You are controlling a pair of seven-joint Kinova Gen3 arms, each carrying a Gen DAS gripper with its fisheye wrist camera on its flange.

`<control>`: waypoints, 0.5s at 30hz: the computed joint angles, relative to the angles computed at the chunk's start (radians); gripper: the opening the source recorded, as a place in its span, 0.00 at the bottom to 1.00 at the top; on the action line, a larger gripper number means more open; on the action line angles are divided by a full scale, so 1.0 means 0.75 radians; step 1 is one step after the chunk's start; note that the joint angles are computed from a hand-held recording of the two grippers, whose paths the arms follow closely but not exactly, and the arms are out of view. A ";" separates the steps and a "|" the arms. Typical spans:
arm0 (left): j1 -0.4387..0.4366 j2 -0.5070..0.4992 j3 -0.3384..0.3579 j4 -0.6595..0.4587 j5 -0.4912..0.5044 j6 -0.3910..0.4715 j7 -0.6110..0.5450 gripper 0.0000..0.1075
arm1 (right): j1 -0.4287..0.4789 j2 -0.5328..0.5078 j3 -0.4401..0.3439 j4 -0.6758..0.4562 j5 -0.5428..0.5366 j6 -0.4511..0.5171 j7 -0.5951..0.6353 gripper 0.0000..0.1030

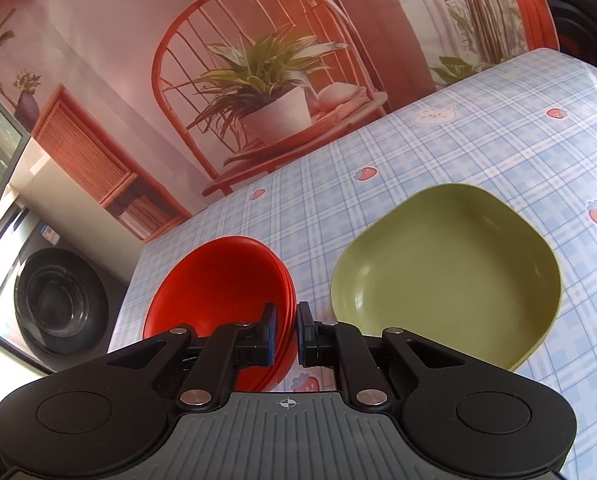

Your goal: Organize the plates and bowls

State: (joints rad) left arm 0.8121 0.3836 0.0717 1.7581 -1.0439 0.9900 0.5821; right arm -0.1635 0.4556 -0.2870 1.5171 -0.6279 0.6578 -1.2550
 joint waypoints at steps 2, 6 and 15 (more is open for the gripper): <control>0.012 0.005 0.008 -0.020 0.013 0.023 -0.008 0.13 | 0.028 -0.014 -0.014 0.020 -0.025 -0.001 0.029 0.10; 0.038 0.023 0.016 -0.070 0.032 0.078 -0.047 0.13 | 0.082 -0.033 -0.033 0.055 -0.098 0.001 0.099 0.10; 0.084 0.079 0.009 -0.195 0.079 0.147 -0.160 0.13 | 0.195 -0.066 -0.039 0.154 -0.307 0.000 0.302 0.10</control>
